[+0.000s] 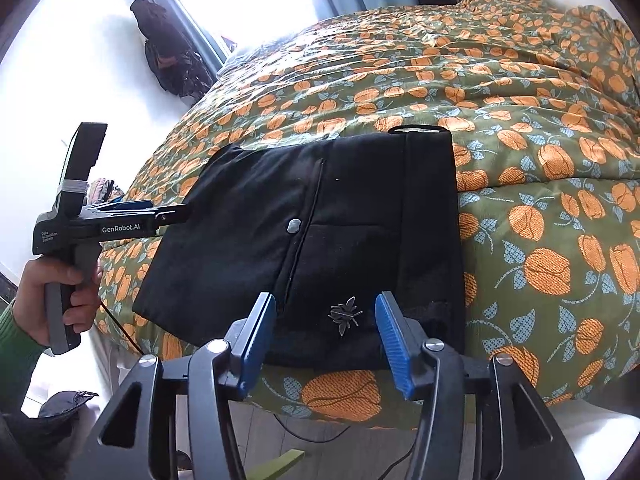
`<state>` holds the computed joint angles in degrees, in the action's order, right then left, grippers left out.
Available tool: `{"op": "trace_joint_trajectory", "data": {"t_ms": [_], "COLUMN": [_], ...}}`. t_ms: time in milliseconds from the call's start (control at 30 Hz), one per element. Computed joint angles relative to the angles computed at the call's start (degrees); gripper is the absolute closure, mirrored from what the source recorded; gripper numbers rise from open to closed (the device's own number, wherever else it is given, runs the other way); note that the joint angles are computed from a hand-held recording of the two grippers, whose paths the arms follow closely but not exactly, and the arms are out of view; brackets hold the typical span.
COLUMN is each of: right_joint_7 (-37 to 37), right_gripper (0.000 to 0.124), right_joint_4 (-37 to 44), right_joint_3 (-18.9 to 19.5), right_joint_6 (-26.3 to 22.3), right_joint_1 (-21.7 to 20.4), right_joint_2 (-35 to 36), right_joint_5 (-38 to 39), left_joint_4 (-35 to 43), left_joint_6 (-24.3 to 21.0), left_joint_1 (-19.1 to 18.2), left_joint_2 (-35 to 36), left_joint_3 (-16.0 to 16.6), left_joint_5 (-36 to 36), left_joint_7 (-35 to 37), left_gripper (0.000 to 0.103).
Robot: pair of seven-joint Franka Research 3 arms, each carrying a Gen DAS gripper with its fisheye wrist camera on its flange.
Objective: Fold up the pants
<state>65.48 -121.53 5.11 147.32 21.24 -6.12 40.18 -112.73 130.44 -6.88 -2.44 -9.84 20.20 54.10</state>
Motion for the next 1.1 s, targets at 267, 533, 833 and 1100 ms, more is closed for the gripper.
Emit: {"op": "trace_joint_trajectory", "data": {"t_ms": [267,533,833,1100], "right_joint_7": [-6.22,-4.72,-7.39,-5.78], "right_gripper": [0.064,0.055,0.093,0.094], "right_joint_4": [6.61,18.60,23.75,46.93], "right_joint_3": [-4.33,-1.93,0.24,3.14], "right_joint_6": [-12.63,-28.13,-35.57,-33.19], "right_joint_1": [-4.89,-11.63,-14.29,-9.99], "right_joint_2": [5.88,18.81,19.31,30.53], "right_joint_5": [9.31,15.40,19.97,17.25], "left_joint_4": [-12.50,-12.30,-10.03,-3.59], "left_joint_6": [8.94,10.83,14.93,19.86], "left_joint_1": [0.29,-1.35,-0.77,3.48], "left_joint_2": [-7.22,-4.49,-7.71,-4.79], "left_joint_3": [4.65,5.56,4.32,5.25], "left_joint_5": [-25.69,-45.31,-42.92,-30.74], "left_joint_7": [16.25,29.20,28.12,24.47], "left_gripper": [0.013,0.030,0.082,0.080]}}
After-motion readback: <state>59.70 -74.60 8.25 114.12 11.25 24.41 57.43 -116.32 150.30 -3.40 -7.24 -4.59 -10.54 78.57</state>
